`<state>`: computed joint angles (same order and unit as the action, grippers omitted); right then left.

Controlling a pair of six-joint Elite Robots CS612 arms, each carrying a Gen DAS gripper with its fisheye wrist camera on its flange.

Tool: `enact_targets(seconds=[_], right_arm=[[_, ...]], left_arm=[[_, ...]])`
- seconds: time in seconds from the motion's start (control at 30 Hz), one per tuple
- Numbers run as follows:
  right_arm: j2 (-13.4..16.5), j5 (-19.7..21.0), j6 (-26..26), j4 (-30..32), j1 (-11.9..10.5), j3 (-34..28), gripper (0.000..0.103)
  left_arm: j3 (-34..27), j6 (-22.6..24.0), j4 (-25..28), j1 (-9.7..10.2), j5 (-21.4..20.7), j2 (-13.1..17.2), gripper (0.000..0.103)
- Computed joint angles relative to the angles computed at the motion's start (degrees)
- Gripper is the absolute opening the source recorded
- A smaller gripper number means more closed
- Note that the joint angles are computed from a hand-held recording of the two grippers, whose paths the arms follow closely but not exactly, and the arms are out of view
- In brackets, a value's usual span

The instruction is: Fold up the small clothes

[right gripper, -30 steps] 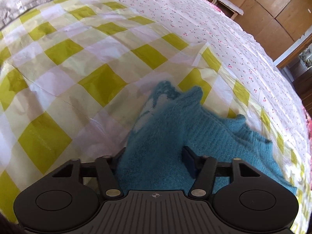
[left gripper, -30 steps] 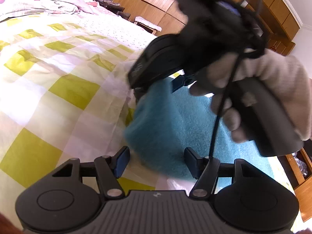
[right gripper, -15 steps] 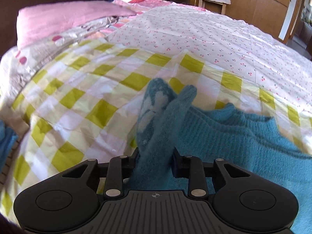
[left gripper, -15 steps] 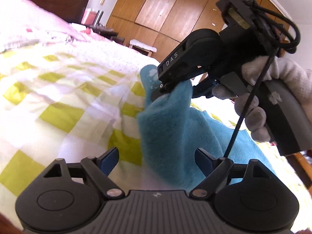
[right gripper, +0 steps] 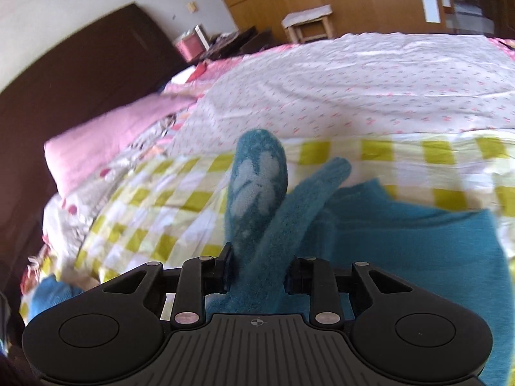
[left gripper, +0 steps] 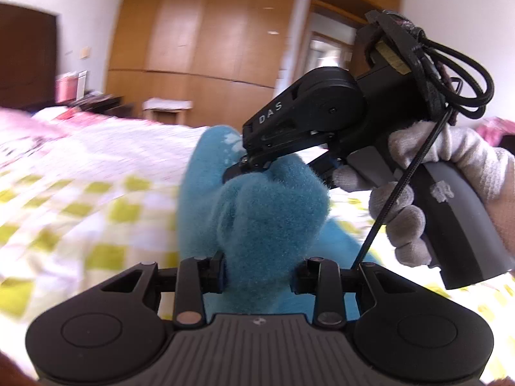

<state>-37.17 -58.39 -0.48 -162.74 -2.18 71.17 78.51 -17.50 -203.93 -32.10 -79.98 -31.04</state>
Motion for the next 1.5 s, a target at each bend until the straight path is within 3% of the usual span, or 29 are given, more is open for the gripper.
enact_targets(seconds=[0.17,0.37,0.5,0.6,0.63,0.73,0.83,0.97,1.07,1.17,1.4,1.5], right_arm=[[-0.2,1.1,3.4,-3.1,-3.5,1.7,0.028],[2.6,1.5,7.5,-1.5,-6.3,1.0,0.028],[4.5,4.1,11.3,-2.4,-7.8,1.3,0.029],[4.9,6.4,12.8,-3.5,-8.9,1.9,0.039],[4.8,6.6,12.7,-4.3,-9.2,2.4,0.044],[3.6,4.5,12.0,-8.9,-9.6,4.9,0.047],[2.6,5.1,13.3,-13.9,-10.5,7.5,0.049],[1.2,8.2,10.2,-15.9,-10.8,10.1,0.049],[0.7,9.2,5.6,-9.9,-10.1,9.7,0.051],[0.6,3.7,2.5,-4.0,-8.8,8.7,0.052],[1.5,5.9,2.6,-3.9,-9.0,8.3,0.057],[1.5,5.8,3.0,-6.5,-9.0,9.1,0.051]], left_arm=[[-4.2,4.3,3.5,-1.81,-2.6,1.3,0.039],[-8.7,6.7,11.2,-3.59,-3.2,3.3,0.039],[-10.3,11.3,15.3,-5.04,-1.1,4.6,0.040],[-10.4,16.0,15.7,-6.22,1.6,5.0,0.040],[-10.3,17.1,15.6,-6.46,2.2,5.1,0.040],[-10.8,18.9,15.7,-6.84,3.5,5.5,0.041],[-11.4,18.8,16.2,-6.95,3.7,5.7,0.042],[-10.3,20.4,15.4,-7.41,4.4,5.4,0.043],[-11.6,22.1,15.6,-6.69,4.1,6.1,0.043],[-12.7,22.0,16.4,-6.24,3.5,6.6,0.044],[-10.1,22.1,14.3,-5.52,0.7,5.2,0.045],[-7.5,22.8,12.4,-5.04,-0.6,3.8,0.049]])
